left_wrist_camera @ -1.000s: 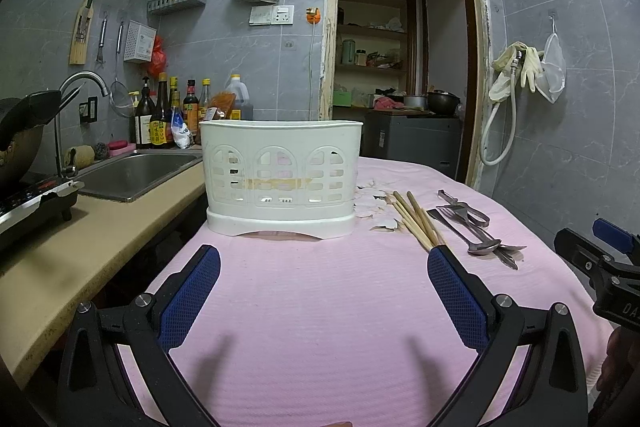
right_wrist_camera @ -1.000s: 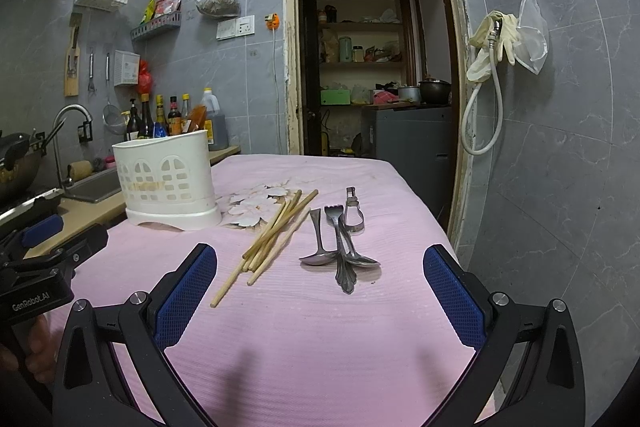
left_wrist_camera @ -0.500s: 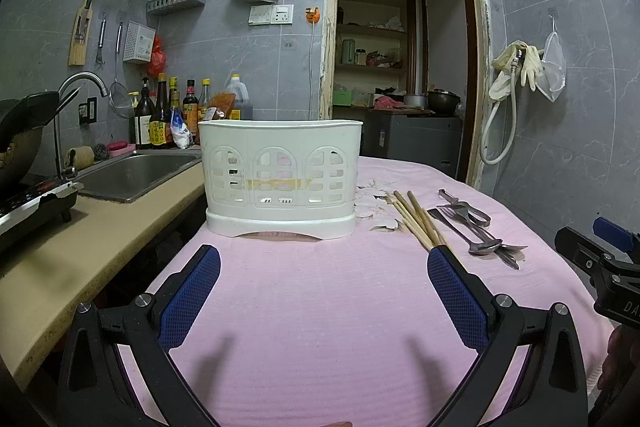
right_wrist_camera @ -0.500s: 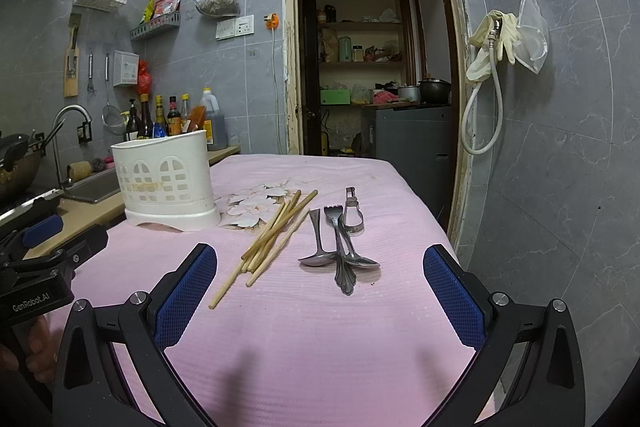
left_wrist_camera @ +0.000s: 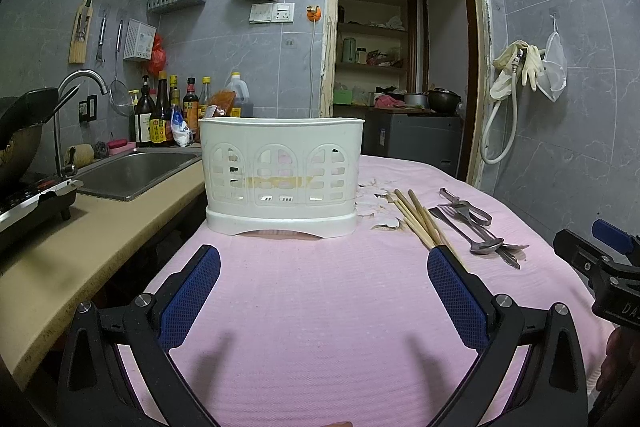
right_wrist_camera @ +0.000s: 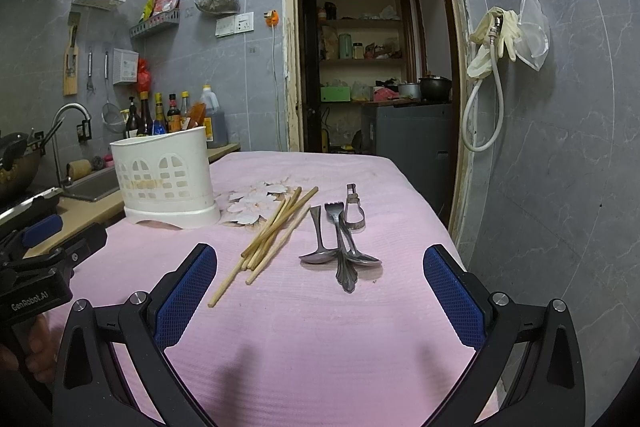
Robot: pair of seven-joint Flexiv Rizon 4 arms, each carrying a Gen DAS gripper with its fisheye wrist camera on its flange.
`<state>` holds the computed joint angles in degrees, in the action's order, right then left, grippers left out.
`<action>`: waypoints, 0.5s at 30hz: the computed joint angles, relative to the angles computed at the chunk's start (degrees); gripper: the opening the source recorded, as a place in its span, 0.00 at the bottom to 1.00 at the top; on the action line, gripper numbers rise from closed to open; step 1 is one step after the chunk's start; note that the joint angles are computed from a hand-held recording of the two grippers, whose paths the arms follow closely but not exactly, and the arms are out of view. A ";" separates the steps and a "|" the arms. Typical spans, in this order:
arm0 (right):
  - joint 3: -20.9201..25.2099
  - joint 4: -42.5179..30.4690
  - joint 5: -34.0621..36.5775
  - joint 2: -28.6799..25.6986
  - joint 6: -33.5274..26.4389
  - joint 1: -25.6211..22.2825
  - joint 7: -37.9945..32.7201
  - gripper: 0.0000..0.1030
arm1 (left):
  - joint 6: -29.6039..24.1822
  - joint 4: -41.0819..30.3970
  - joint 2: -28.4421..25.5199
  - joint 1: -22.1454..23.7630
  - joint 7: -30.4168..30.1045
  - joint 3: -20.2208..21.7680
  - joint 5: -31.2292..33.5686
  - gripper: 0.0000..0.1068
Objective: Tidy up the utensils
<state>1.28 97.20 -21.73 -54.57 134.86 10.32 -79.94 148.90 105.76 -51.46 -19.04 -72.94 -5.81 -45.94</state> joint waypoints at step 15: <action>-0.04 -0.96 -0.07 -0.83 -0.39 0.07 0.13 1.00 | -0.05 -0.03 0.02 -0.02 0.03 0.07 0.00 0.95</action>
